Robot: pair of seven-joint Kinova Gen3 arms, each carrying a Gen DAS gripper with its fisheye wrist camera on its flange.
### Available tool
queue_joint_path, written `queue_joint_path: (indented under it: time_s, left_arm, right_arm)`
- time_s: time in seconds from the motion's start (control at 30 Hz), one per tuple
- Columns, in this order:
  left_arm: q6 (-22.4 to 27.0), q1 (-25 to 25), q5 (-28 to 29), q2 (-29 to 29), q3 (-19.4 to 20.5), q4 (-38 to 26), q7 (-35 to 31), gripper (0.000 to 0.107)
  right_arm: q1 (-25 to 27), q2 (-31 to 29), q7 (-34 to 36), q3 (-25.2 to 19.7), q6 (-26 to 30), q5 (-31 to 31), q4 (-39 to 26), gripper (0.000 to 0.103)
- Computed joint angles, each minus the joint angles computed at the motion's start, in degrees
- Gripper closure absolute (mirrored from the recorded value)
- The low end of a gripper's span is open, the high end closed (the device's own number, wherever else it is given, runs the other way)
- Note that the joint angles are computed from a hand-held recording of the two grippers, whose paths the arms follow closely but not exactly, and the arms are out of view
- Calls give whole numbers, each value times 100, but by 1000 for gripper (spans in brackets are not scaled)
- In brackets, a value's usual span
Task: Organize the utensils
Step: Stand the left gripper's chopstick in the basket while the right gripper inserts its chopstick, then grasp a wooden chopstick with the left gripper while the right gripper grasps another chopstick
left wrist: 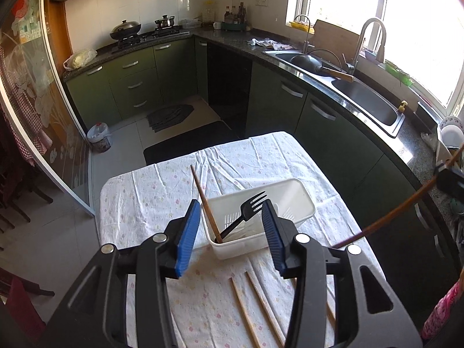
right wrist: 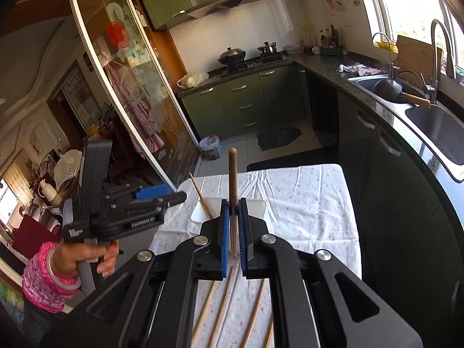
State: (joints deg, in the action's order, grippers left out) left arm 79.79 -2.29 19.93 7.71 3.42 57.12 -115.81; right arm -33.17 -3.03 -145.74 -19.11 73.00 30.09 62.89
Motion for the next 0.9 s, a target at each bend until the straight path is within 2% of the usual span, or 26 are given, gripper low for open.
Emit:
queue_joint_path:
  time_s: [0.1, 0.17, 0.33, 0.5, 0.63, 0.7, 0.9]
  left_arm:
    - [-25, -49, 70, -173, -23, 164, -190, 64]
    - [8, -53, 62, -244, -49, 270, -307, 64]
    - [323, -45, 11, -215, -87, 360, -361, 64]
    - [559, -57, -50, -137, -101, 459, -331, 64]
    - [698, -69, -92, -119, -108, 595, -304, 60]
    - [742, -45, -181, -108, -105, 697, -267, 60]
    - [985, 166, -668, 44, -58, 1194, 66, 59]
  right_arm:
    - [-77, 272, -62, -23, 156, 572, -389, 96]
    - [-203, 530, 17, 118, 322, 735, -654, 96]
    - [-258, 1184, 437, 581, 562, 215, -1091, 96]
    - [-267, 1518, 765, 913, 567, -355, -1049, 95]
    - [-395, 1412, 822, 1123, 378, -521, -828, 93]
    - [-438, 1251, 820, 1139, 264, -508, -671, 88]
    - [-499, 754, 802, 878, 325, -475, -256, 88]
